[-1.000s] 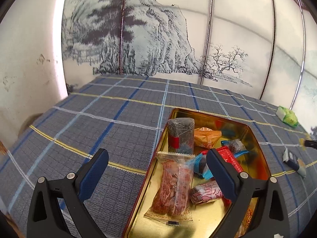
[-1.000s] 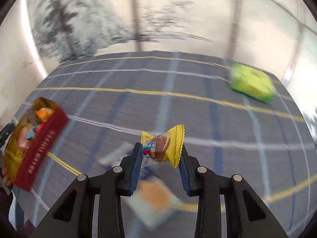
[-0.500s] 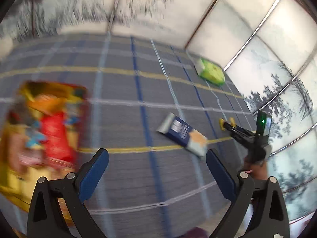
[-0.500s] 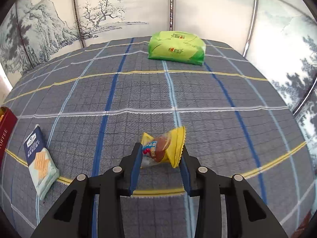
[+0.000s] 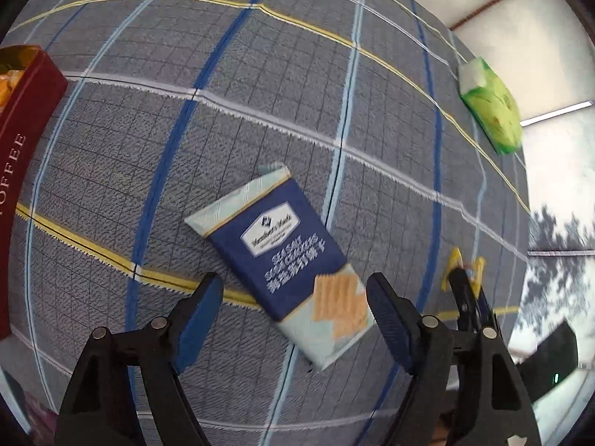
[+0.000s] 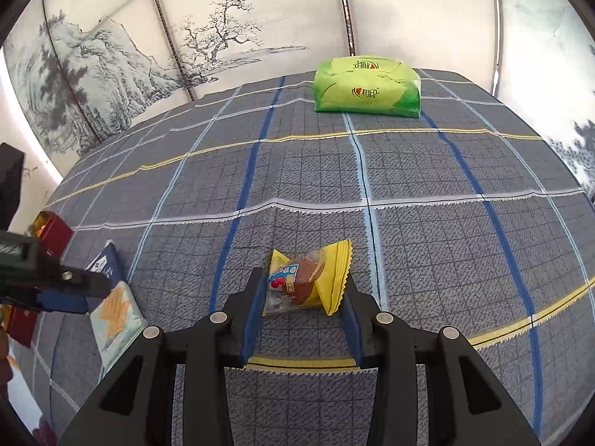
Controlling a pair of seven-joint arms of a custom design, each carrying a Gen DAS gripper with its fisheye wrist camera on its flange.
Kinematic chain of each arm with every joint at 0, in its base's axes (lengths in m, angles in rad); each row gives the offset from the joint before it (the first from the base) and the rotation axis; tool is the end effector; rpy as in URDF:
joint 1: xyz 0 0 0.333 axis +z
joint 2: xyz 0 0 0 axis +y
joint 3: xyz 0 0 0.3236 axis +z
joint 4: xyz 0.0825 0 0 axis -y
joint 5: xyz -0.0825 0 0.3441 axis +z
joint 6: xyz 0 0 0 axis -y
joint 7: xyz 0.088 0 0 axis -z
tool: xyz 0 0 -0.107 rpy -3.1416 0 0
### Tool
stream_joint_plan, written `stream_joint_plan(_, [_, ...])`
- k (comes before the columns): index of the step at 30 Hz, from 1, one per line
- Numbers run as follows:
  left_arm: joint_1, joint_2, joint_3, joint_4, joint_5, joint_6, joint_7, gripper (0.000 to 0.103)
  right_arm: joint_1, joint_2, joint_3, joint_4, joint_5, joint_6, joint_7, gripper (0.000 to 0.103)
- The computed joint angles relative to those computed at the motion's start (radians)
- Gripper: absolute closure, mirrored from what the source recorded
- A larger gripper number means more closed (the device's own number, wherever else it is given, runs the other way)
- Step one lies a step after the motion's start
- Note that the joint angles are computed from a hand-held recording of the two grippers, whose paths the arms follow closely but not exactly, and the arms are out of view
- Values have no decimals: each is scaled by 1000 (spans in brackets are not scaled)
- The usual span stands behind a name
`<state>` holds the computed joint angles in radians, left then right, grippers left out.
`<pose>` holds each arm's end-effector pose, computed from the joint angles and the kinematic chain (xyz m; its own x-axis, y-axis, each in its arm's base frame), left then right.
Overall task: Organize snacks
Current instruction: 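Grasp the Member's Mark soda crackers packet with the left tool and lift it, then carry the soda crackers packet into the tin and open the left tool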
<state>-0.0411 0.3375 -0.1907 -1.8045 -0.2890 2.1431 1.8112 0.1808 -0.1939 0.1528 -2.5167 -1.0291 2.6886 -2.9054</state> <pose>0.5912 -0.1415 0.3931 -0.2935 -0.9087 0.2969 -0.9551 0.2921 -0.0503 0.4028 0.1700 0.4100 -0.5093 -0.8447 -0.1648 -0.6142 0.4909 -0.6179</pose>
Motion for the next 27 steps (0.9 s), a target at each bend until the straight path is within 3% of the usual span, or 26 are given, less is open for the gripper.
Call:
stream_joint_plan(5, [-83,-10,29,-24,160,69,-216,26,-10,-5,-3,-10,-25,30,27,62])
stream_joint_plan(9, [-128,-32,23,-78,319,117,-233,25,-17,-11,-2,-16,-43,42,49,62])
stream_joint_plan(11, [-123,-59,17,-128,342,170,-204,32,-21,-13,-3,-21,-46,48,59,62])
stream_joint_plan(12, [-112,-76,11,-158,335,204,-166,43,-22,-14,-4,-22,-45,50,61,62])
stream_joint_plan(13, [-91,-95,2,-187,313,239,-97,55,-23,-13,-3,-22,-43,50,60,61])
stream_joint_plan(14, [-76,-109,0,-209,283,259,-21,57,-22,-14,-2,-22,-39,47,58,61])
stream_joint_plan(16, [-17,-135,-25,-258,196,303,228,57,-22,-12,-2,-20,-37,49,53,59])
stream_joint_plan(18, [47,-177,-34,-347,79,430,534,57,-24,-11,-2,-20,-38,49,50,58])
stream_joint_plan(20, [97,-186,-38,-367,-77,454,802,57,-22,-10,0,-19,-36,45,48,57])
stream_joint_plan(23, [127,-190,-7,-370,-178,468,978,57,-18,-5,0,-13,-25,36,33,56])
stream_joint_plan(27, [120,-176,9,-342,-221,471,1063,57,-9,2,0,-3,-6,17,6,54])
